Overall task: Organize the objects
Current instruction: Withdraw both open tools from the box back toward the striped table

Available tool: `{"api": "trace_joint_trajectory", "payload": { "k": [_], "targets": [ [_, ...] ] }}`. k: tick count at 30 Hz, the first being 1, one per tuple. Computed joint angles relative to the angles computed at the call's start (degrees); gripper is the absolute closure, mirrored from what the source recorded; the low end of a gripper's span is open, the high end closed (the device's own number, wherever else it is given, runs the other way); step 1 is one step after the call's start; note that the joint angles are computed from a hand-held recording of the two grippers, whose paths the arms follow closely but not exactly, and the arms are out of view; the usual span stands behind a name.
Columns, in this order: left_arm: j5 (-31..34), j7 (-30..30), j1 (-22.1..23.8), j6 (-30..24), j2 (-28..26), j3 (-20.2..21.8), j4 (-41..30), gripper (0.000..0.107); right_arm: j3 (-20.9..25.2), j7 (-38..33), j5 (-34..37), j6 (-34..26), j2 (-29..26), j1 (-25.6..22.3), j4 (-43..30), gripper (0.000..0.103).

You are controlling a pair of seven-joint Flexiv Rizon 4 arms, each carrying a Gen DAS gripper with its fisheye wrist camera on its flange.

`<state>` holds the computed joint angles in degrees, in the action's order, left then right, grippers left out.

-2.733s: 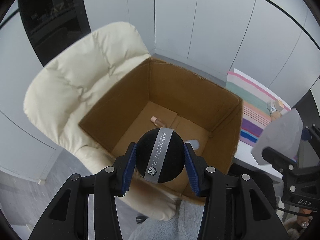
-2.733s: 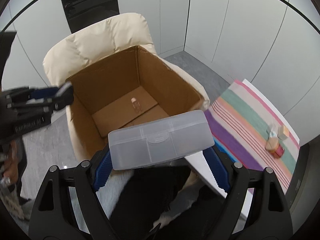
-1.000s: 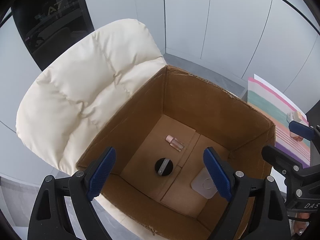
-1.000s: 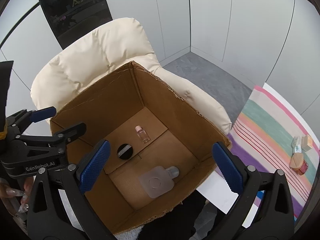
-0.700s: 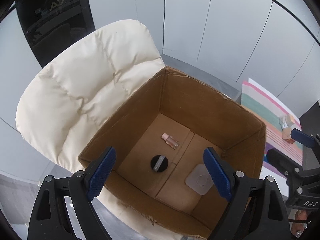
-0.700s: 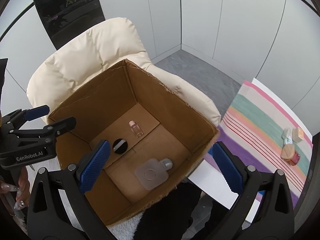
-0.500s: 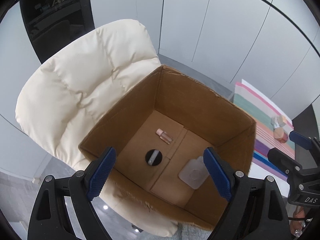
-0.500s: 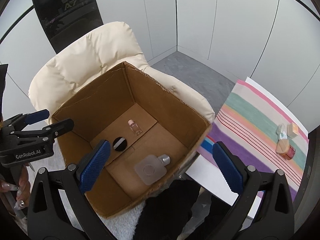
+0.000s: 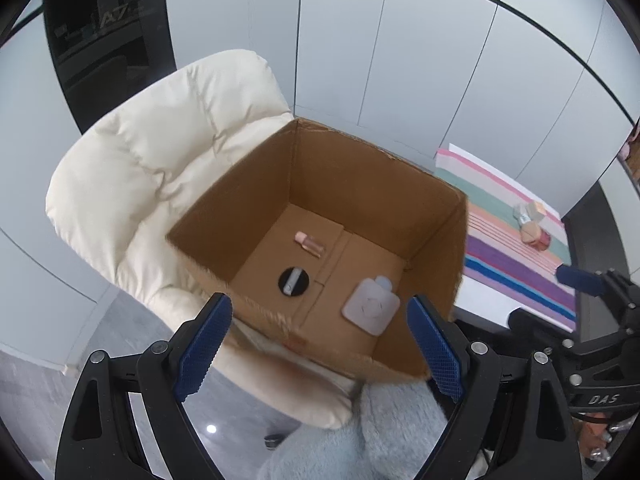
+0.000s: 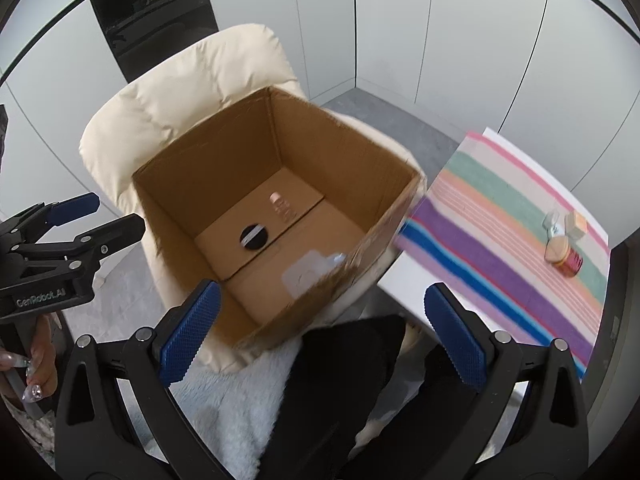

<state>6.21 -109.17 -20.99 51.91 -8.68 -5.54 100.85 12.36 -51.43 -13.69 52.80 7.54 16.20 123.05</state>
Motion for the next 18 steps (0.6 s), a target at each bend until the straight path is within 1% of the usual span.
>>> {"api": "trace_joint_trajectory", "payload": {
  "k": [2, 4, 6, 9, 13, 18],
  "targets": [
    [0.73, -0.87, -0.17, 0.6, 1.31, 0.28, 1.39, 0.016, 0.33, -0.1, 1.01, -0.3, 0.7, 0.35, 0.46, 0.0],
    [5.35, -3.54, -0.73, 0.0, 2.11, 0.65, 1.07, 0.016, 0.39, -1.9, 4.1, -0.49, 1.37, 1.26, 0.42, 0.0],
    [7.59, -4.7, -0.72, -0.48, 2.36, 0.53, 0.6, 0.016, 0.6, -2.42, 4.91, -0.14, 1.53, 1.66, 0.37, 0.0],
    [3.32, -2.76, 0.24, 1.58, 2.33, -0.03, 2.11, 0.016, 1.13, -1.57, 2.87, -0.09, 1.51, 1.69, 0.36, 0.0],
    [2.95, -2.33, 0.23, 0.85, 1.4, -0.27, 1.57, 0.016, 1.22, -1.08, 2.93, 0.01, 2.01, 1.83, 0.7, 0.0],
    [0.93, -0.39, 0.13, 1.97, 0.23, -0.62, 1.15, 0.016, 0.93, 0.3, 3.01, -0.12, 2.97, 1.19, 1.57, 0.0]
  ]
}}
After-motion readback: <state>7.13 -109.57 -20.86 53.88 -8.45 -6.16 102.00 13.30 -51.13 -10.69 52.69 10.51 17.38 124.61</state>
